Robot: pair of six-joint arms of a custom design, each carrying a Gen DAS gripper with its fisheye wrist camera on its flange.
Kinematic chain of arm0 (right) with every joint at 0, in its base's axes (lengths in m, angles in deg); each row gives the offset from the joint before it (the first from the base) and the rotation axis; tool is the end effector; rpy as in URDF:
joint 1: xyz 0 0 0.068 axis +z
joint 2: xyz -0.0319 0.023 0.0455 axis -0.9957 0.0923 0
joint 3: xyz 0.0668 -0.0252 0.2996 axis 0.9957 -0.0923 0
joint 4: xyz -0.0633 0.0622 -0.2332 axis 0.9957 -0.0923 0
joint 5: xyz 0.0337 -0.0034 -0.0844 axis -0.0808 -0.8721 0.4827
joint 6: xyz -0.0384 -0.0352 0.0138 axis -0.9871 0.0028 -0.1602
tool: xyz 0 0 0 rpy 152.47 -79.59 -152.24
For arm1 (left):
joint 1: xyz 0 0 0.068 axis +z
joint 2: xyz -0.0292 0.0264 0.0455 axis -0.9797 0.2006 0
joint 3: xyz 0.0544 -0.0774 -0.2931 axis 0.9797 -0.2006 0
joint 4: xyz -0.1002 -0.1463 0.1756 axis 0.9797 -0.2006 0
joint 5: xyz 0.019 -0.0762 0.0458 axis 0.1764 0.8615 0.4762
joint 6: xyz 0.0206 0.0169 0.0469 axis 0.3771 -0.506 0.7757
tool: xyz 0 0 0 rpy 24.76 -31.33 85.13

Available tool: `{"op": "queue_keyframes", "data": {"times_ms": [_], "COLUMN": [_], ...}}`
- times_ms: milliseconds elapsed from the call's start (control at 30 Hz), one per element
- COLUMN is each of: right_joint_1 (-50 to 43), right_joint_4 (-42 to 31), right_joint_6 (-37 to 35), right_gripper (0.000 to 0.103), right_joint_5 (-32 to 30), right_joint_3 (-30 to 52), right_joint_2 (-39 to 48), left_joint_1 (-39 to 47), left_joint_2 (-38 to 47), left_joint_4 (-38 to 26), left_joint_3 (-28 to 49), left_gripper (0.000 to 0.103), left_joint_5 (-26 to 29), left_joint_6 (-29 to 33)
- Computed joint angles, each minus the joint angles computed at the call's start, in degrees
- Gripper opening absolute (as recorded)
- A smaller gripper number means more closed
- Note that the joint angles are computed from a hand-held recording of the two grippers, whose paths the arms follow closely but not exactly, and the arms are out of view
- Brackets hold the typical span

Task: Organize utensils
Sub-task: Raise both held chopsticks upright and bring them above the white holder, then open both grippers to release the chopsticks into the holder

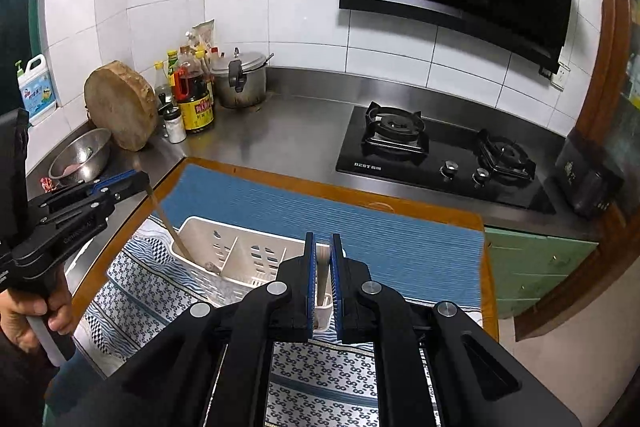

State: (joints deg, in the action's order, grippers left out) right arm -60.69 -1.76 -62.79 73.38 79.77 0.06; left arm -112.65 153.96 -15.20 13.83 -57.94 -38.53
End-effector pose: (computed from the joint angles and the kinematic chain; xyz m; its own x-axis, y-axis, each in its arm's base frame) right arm 0.2940 0.1350 0.3550 -0.5362 -0.3701 -0.7586 -0.5464 0.8373 -0.0222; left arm 0.2345 -0.1381 0.3123 -0.5050 -0.2130 -0.8364 -0.1287 0.9768 -0.1711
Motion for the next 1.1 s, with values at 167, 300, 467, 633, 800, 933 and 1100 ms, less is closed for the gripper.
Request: {"op": "queue_keyframes", "data": {"times_ms": [167,300,467,633,800,933,1100], "right_joint_1": [-0.67,-2.34,-3.12,-2.56,4.54,14.72,27.59], "right_joint_4": [1.12,0.98,1.86,3.71,7.0,8.85,11.97], "right_joint_6": [-0.11,0.01,-0.59,-0.15,3.56,9.45,18.06], "right_gripper": [0.032,0.033,0.041,0.045,0.045,0.045,0.035], "right_joint_5": [-0.23,-2.43,-3.82,-5.68,-0.93,5.12,13.61], "right_joint_3": [-1.72,-5.6,-16.14,-31.92,-47.12,-55.89,-62.55], "right_joint_2": [-3.21,-8.92,-17.97,-27.66,-35.45,-38.73,-39.32], "left_joint_1": [-1.14,-4.56,-14.03,-27.01,-39.54,-46.85,-52.95], "left_joint_2": [-1.32,-4.19,-9.26,-11.14,-7.71,-3.09,3.18], "left_joint_4": [-1.47,-4.56,-10.55,-19.57,-27.65,-30.1,-27.81], "left_joint_3": [0.46,1.08,-1.07,-6.1,-11.5,-14.57,-16.98], "left_gripper": [0.029,0.035,0.048,0.058,0.059,0.059,0.059], "left_joint_5": [-2.02,-5.83,-13.67,-20.14,-23.14,-22.45,-20.11], "left_joint_6": [-0.29,-1.88,-8.77,-25.73,-46.79,-59.4,-67.34]}}
